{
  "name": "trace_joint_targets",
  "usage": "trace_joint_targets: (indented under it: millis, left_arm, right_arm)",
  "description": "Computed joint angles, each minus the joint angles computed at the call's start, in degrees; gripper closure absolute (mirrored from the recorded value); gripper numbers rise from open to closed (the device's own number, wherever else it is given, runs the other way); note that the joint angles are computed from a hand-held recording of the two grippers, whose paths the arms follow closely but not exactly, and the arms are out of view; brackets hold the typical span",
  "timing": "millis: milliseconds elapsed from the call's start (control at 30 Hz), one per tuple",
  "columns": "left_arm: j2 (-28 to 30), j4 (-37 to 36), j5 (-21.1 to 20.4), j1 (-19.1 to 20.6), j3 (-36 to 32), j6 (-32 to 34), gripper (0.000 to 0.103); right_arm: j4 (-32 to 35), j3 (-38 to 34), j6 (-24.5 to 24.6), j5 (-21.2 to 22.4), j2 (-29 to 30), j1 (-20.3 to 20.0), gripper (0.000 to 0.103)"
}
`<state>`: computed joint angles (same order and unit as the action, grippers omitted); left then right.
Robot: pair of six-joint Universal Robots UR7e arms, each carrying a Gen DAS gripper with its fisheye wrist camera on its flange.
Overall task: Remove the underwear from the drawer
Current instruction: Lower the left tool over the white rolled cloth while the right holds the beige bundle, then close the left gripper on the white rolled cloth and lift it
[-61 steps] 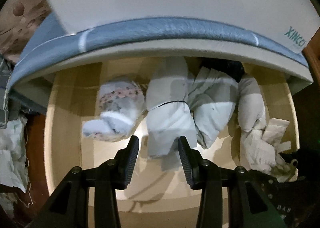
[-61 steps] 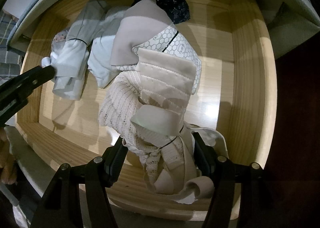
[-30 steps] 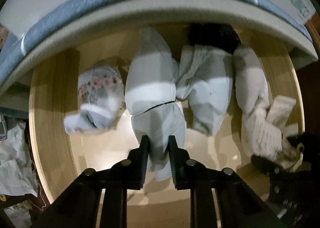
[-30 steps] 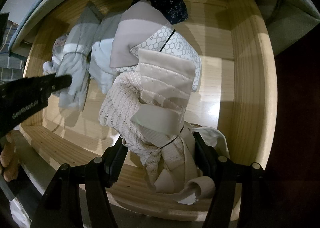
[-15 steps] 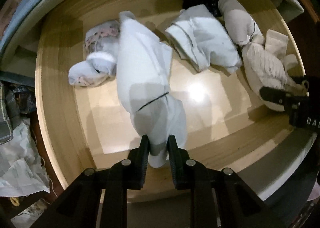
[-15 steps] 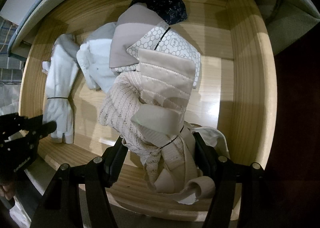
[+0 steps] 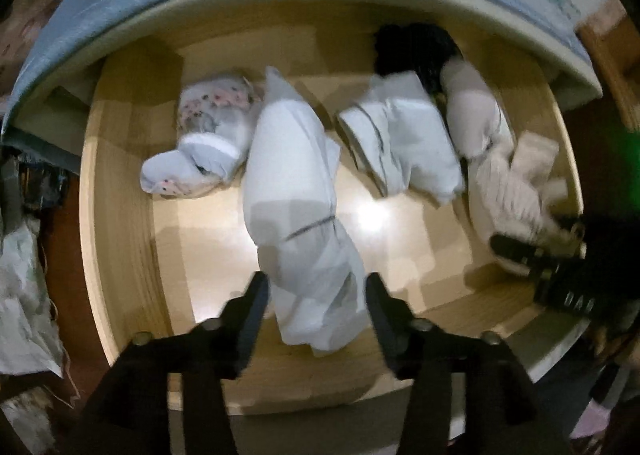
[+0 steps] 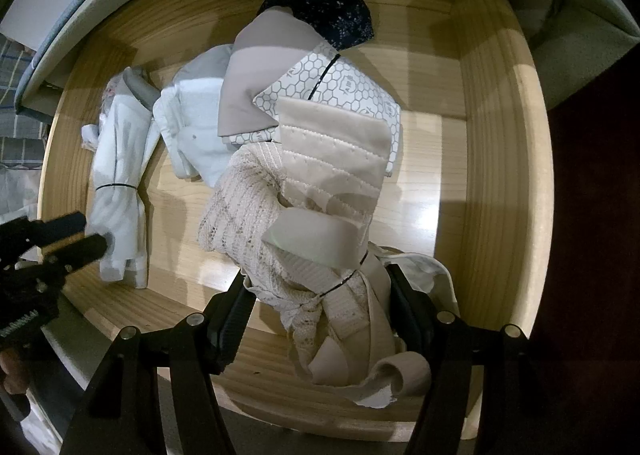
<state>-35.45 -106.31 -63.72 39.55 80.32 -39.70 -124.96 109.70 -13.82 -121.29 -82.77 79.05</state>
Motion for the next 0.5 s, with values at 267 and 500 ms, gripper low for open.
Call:
trace_joint_targets:
  millis: [267, 500]
  left_arm:
    - [4.9, 4.5, -0.7, 1.9, -6.0, -6.5, 0.045]
    - [12.4, 9.1, 0.9, 3.7, -14.9, -7.9, 0.041]
  right_arm:
    - [0.0, -0.1, 0.0, 0.0, 0.0, 0.0, 0.041]
    - [0.0, -0.1, 0.2, 0.0, 0.1, 0.0, 0.041]
